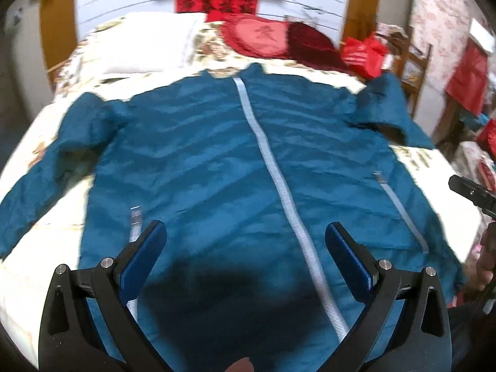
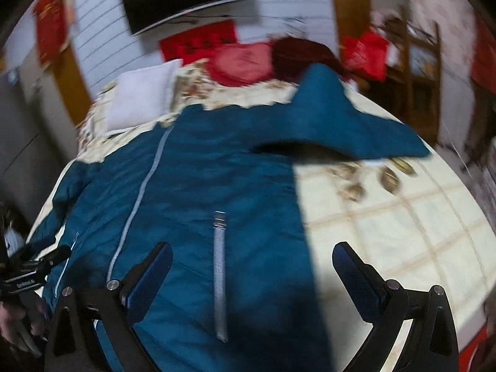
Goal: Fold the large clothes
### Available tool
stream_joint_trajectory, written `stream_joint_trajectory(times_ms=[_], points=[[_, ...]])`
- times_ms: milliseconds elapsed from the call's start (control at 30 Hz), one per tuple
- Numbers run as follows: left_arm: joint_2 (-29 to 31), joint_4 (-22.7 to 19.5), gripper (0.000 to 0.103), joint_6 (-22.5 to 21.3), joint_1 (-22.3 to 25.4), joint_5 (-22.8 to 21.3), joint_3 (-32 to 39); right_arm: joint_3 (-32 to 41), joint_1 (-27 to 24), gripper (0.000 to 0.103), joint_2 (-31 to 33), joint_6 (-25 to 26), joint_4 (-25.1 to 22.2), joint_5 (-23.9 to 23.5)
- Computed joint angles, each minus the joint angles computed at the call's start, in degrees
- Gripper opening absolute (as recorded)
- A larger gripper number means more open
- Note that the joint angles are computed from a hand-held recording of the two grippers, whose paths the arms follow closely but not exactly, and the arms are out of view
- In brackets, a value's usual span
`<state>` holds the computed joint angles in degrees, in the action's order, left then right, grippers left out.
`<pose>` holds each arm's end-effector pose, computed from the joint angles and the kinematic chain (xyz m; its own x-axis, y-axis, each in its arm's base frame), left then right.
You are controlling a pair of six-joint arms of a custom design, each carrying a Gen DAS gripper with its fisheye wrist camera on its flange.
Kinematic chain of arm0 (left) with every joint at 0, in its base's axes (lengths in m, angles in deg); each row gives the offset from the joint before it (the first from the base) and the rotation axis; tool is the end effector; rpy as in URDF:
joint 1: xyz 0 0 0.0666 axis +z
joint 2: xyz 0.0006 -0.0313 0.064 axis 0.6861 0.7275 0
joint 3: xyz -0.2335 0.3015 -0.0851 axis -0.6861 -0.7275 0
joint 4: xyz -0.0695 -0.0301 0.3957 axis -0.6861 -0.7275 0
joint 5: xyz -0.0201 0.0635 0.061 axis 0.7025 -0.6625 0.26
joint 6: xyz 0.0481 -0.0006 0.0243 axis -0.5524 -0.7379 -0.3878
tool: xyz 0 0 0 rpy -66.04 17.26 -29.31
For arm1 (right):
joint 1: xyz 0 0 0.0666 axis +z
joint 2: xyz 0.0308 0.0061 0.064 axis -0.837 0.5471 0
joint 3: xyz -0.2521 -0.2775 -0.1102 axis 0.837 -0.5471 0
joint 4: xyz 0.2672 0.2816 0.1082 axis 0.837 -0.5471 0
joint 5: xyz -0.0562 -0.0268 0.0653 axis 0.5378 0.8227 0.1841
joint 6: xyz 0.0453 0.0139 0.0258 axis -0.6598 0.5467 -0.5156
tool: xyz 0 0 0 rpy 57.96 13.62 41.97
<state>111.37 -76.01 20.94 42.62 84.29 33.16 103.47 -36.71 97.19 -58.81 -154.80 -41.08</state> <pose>0.5314 -0.0179 0.5409 -0.6808 0.2421 -0.6913 0.3927 0.9173 -0.0655 0.3783 0.1268 0.5807 -0.6724 0.2690 -0.6896 0.2311 0.9613 0.1496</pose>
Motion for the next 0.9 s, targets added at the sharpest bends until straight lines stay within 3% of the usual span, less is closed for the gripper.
stream_joint_trajectory(times_ms=[200,333,467,700,800,900], points=[[-2.52,4.63,0.103,-2.83,2.05,-1.78,-5.31,-0.09,2.12,0.102,6.67,6.38,-2.73,6.17],[-2.64,4.35,0.103,-2.49,2.24,-2.01,-6.25,-5.0,3.17,0.102,4.5,8.38,-0.73,8.86],[-3.08,4.35,0.103,-2.26,0.94,-2.82,-6.8,-6.02,1.78,0.102,3.55,8.6,-0.43,4.75],[-3.82,4.2,0.103,0.09,-0.93,-3.51,-7.23,-8.01,1.17,0.102,0.99,6.49,1.66,1.68],[-4.06,4.35,0.103,0.81,-1.03,-4.02,-7.23,-7.48,1.47,0.102,0.74,5.12,1.27,2.19],[-3.53,3.76,0.103,1.83,-0.82,-4.37,-6.26,-7.09,3.1,0.102,-0.06,4.57,2.19,5.75]])
